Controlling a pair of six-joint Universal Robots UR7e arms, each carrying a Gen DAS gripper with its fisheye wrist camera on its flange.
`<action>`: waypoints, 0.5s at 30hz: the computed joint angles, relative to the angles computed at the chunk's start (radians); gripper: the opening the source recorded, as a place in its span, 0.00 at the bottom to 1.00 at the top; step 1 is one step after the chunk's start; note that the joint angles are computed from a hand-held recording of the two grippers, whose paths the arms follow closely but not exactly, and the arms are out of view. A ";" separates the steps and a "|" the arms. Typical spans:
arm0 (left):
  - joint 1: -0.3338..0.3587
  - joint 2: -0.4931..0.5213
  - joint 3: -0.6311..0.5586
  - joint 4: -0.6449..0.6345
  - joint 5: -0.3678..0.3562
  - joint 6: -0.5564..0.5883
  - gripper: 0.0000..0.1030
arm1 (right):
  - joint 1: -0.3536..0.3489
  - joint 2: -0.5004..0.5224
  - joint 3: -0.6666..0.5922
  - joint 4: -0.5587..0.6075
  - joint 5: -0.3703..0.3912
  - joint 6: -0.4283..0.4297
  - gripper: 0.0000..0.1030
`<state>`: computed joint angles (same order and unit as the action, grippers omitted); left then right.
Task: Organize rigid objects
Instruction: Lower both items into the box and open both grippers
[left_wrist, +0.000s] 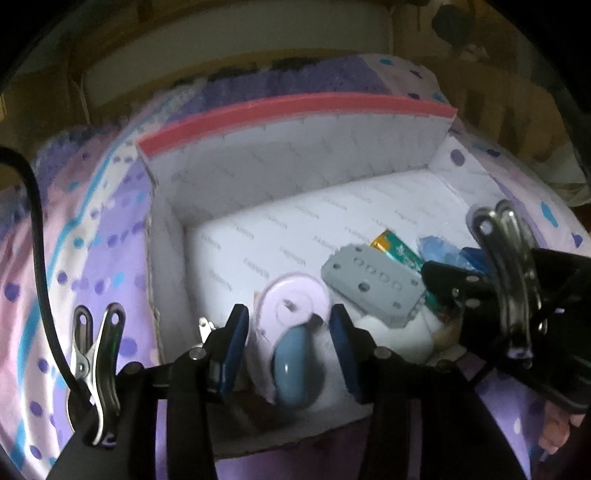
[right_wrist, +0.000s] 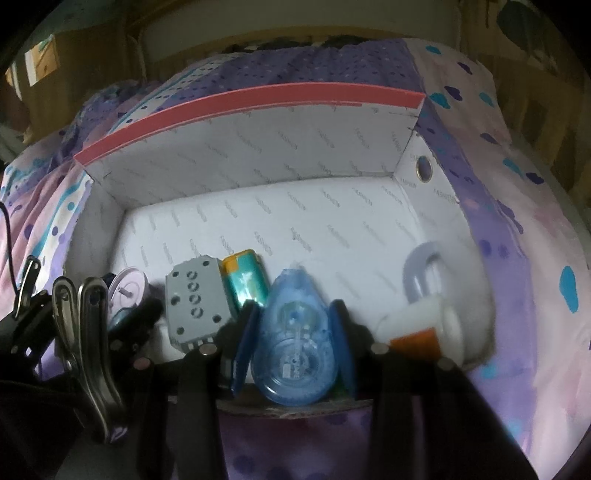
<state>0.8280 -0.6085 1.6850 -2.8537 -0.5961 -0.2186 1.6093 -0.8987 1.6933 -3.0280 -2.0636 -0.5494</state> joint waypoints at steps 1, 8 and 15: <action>0.000 0.001 0.002 -0.009 0.001 0.007 0.48 | 0.000 -0.001 0.001 0.001 0.001 0.003 0.39; 0.000 0.004 0.003 -0.021 0.001 0.015 0.48 | -0.001 0.000 0.013 -0.021 0.002 0.003 0.39; -0.009 0.015 0.017 -0.092 0.013 0.049 0.48 | -0.002 0.001 0.015 -0.034 0.003 0.007 0.39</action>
<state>0.8189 -0.5939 1.7025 -2.9458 -0.5834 -0.1694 1.6073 -0.8977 1.7079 -3.0620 -2.0603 -0.5426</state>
